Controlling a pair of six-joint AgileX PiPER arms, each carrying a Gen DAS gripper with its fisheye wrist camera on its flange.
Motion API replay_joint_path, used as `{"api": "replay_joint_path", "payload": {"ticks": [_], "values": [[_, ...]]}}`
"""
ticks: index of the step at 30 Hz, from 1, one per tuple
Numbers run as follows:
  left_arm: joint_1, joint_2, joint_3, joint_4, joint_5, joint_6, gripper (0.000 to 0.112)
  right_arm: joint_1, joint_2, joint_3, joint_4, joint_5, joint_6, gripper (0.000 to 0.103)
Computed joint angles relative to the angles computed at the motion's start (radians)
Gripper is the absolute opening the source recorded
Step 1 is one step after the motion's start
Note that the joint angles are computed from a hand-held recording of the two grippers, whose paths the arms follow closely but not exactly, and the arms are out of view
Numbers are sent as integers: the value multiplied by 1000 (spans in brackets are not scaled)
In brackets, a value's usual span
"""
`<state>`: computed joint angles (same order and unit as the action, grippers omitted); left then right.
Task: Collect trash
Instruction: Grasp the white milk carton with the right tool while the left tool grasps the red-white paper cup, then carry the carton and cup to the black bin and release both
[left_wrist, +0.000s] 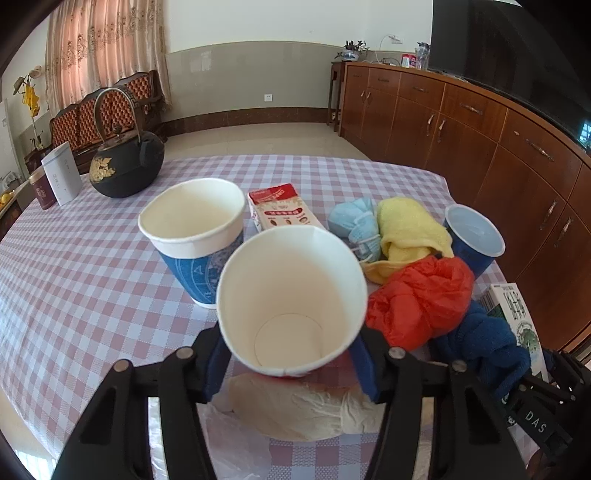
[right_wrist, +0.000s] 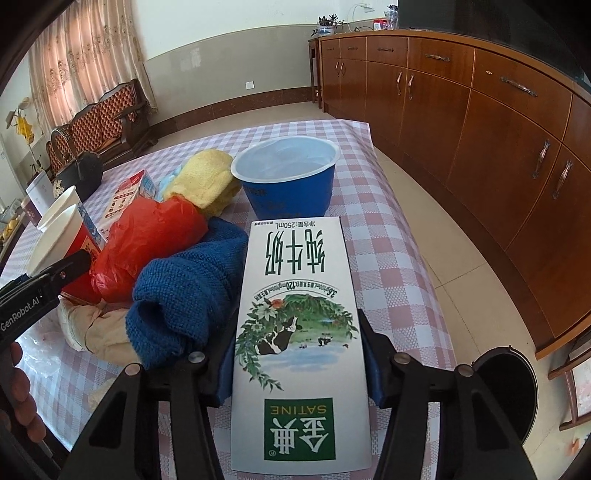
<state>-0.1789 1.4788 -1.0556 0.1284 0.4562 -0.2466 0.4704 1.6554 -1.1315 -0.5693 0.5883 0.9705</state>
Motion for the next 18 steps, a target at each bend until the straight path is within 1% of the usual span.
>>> {"api": "replay_joint_path", "payload": {"ticks": [4, 9, 12, 15, 18], "values": [[6, -29, 26, -29, -37, 32, 55, -1, -29, 27, -18, -14, 24, 56], [11, -85, 48, -42, -50, 45, 55, 8, -91, 62, -59, -6, 69, 56], [16, -120, 53, -81, -36, 91, 55, 8, -138, 84, -56, -3, 78, 56], [11, -158, 54, -136, -4, 146, 55, 15, -192, 106, -66, 14, 95, 56], [-15, -197, 68, -146, 13, 161, 55, 26, -238, 132, -71, 32, 110, 56]]}}
